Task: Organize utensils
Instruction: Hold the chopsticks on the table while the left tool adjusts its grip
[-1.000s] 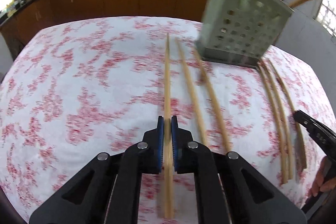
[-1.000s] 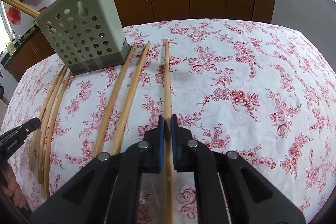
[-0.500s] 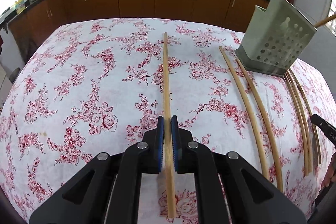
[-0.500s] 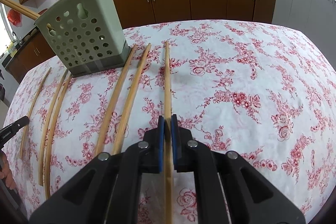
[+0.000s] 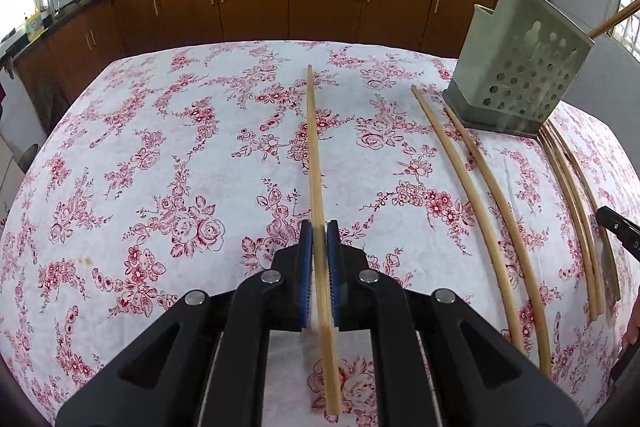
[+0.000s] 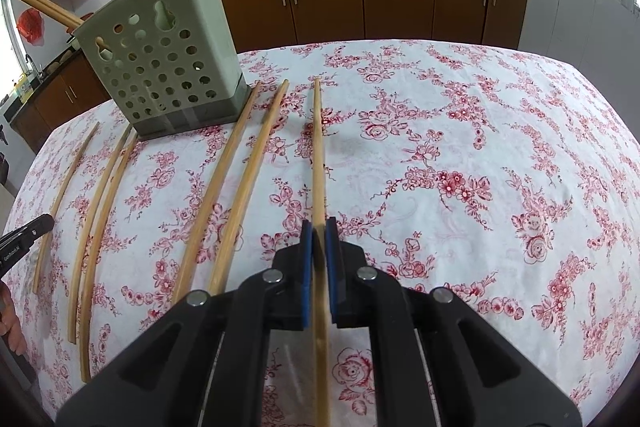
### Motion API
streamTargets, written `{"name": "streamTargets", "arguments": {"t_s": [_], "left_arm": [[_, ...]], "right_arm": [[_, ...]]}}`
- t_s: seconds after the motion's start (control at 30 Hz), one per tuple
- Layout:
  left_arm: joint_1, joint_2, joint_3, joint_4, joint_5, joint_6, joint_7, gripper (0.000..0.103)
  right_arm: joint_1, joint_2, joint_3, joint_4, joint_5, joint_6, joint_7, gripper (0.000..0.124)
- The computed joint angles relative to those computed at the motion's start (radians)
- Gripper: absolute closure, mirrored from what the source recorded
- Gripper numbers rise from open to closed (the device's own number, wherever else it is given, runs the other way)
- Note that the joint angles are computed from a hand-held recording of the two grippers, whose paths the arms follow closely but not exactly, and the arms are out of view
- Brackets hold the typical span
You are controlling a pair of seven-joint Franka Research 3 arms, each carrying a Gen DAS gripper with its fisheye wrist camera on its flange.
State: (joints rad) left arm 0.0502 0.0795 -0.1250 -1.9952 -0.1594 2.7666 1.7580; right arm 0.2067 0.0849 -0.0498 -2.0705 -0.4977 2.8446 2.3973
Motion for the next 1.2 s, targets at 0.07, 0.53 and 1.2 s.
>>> {"name": "streamTargets", "arguments": {"t_s": [0.07, 0.53, 1.2], "left_arm": [[0.0, 0.001, 0.0, 0.001, 0.0, 0.0, -0.001, 0.094], [0.001, 0.005, -0.002, 0.006, 0.016, -0.001, -0.008, 0.094], [0.002, 0.003, -0.007, 0.006, -0.01, -0.004, 0.03, 0.085]], "right_arm": [[0.001, 0.0, 0.0, 0.001, -0.005, -0.003, 0.003, 0.116], [0.0, 0.001, 0.001, 0.003, -0.014, -0.009, 0.007, 0.115], [-0.001, 0.0, 0.0, 0.0, 0.004, 0.0, -0.006, 0.115]]}}
